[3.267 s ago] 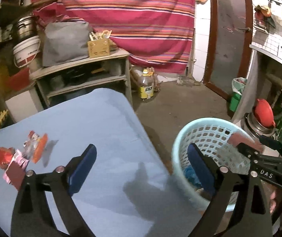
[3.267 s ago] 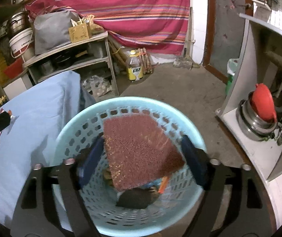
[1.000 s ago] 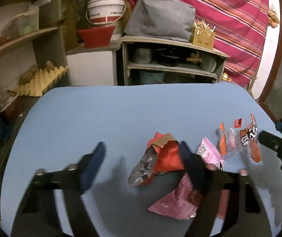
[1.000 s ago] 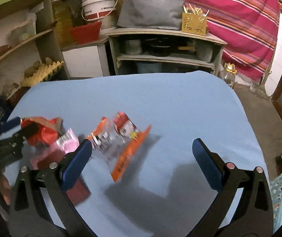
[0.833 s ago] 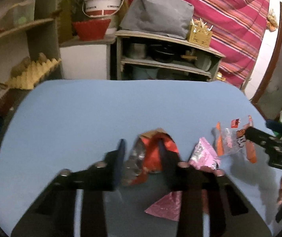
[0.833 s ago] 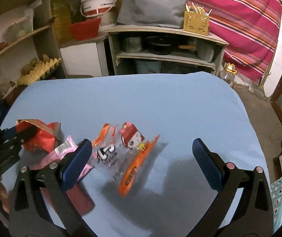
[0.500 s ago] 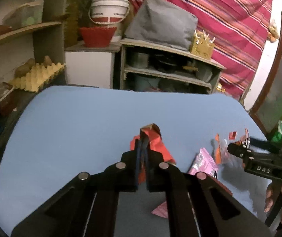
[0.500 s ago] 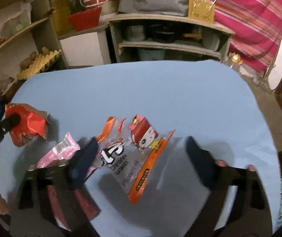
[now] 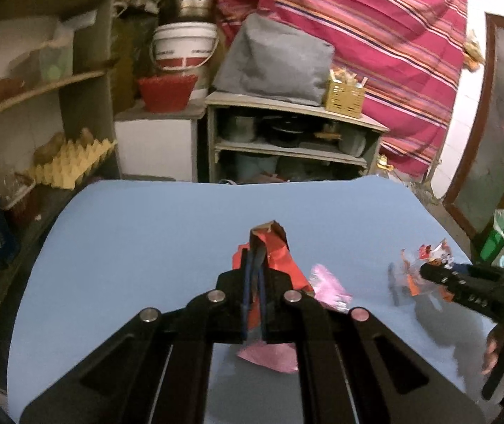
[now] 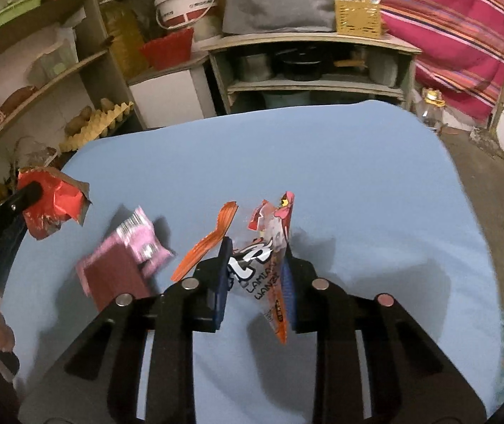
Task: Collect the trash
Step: 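Grasp the clear printed snack bag with the right tool, then carry the red wrapper and snack bag over the basket with both tools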
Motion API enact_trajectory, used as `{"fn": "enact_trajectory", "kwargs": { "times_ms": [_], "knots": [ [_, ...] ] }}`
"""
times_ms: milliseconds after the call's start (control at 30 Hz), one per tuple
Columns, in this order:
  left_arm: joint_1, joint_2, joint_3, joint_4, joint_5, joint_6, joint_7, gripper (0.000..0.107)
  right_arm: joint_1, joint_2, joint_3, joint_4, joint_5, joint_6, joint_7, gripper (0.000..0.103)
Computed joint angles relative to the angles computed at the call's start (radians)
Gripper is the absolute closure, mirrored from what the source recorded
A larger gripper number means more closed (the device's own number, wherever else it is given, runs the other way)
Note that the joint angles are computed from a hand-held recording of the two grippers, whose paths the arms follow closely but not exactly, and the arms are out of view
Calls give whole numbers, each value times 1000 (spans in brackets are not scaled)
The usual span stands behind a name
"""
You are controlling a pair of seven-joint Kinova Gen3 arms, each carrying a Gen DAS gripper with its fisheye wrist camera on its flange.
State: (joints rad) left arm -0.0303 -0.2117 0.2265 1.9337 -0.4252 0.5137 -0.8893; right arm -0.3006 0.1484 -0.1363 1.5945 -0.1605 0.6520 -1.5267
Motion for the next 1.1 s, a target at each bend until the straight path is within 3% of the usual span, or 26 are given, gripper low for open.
{"fn": "enact_trajectory", "kwargs": {
  "times_ms": [167, 400, 767, 900, 1100],
  "knots": [
    [40, 36, 154, -75, -125, 109, 132, 103, 96, -125, 37, 100, -101, 7, 143, 77],
    [176, 139, 280, -177, -273, 213, 314, 103, 170, -262, 150, 202, -209, 33, 325, 77],
    [465, 359, 306, -383, -427, 312, 445, 103, 322, -332, 384, 242, -335, 125, 589, 77],
    [574, 443, 287, -479, -466, 340, 446, 103, 393, -325, 458, 224, -391, 173, 691, 77],
    [685, 551, 246, -628, -462, 349, 389, 103, 496, -292, 505, 193, -461, 230, 798, 77]
  ]
}}
